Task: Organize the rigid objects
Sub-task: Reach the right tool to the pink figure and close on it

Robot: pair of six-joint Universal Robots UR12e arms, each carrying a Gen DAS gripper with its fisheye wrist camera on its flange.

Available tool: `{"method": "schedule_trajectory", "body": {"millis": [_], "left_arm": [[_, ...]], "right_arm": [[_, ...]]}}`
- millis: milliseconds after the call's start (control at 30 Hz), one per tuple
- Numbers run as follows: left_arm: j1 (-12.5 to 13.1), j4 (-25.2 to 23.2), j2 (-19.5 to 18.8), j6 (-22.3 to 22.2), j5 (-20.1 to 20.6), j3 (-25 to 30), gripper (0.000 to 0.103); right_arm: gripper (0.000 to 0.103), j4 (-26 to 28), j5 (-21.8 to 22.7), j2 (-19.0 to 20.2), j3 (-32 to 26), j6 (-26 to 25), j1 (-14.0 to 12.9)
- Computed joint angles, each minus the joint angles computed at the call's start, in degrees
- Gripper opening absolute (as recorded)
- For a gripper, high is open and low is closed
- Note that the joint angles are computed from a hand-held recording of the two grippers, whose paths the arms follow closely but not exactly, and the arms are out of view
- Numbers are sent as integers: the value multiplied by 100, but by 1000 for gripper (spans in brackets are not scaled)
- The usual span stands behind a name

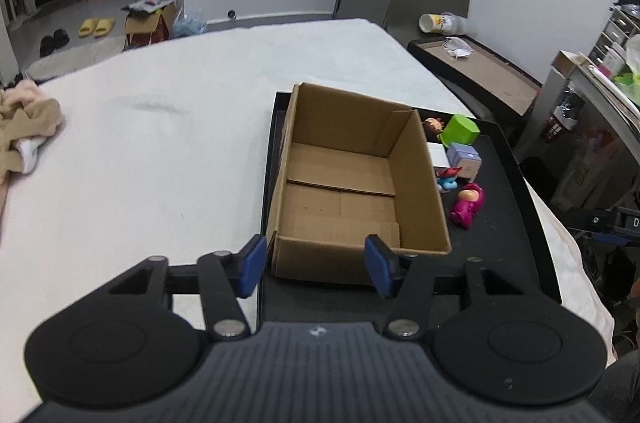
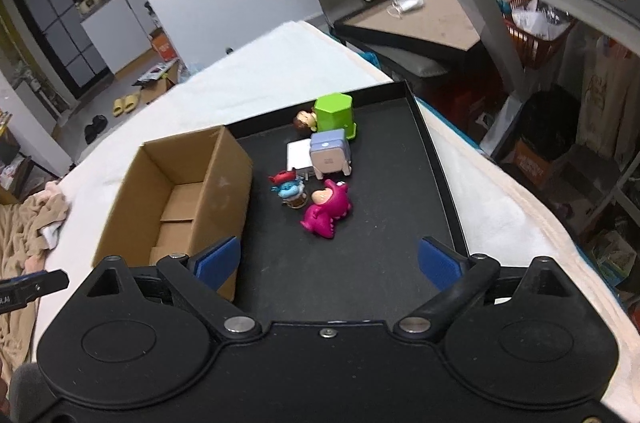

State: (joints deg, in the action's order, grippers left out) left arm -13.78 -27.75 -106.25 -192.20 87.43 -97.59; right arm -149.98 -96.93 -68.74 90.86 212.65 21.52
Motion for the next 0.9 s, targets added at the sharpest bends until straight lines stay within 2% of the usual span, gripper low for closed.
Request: {"method": "schedule_trajectory", "body": {"millis": [367,533,667,900], "left_arm": [[74,-195,-285,-136,76,280,43],[127,-370,-420,-246,12,384,43],[140,-434,-504,-301,-26,442,41],[121,-590,-653,-343,-51,544,32]], "right_arm": [[96,453,270,426,-539,44,-145],[96,708,273,659,-867,37,-187],[96,908,92,860,-1135,82,-189],[96,765,90,1127,-1217,-4,-182]]}}
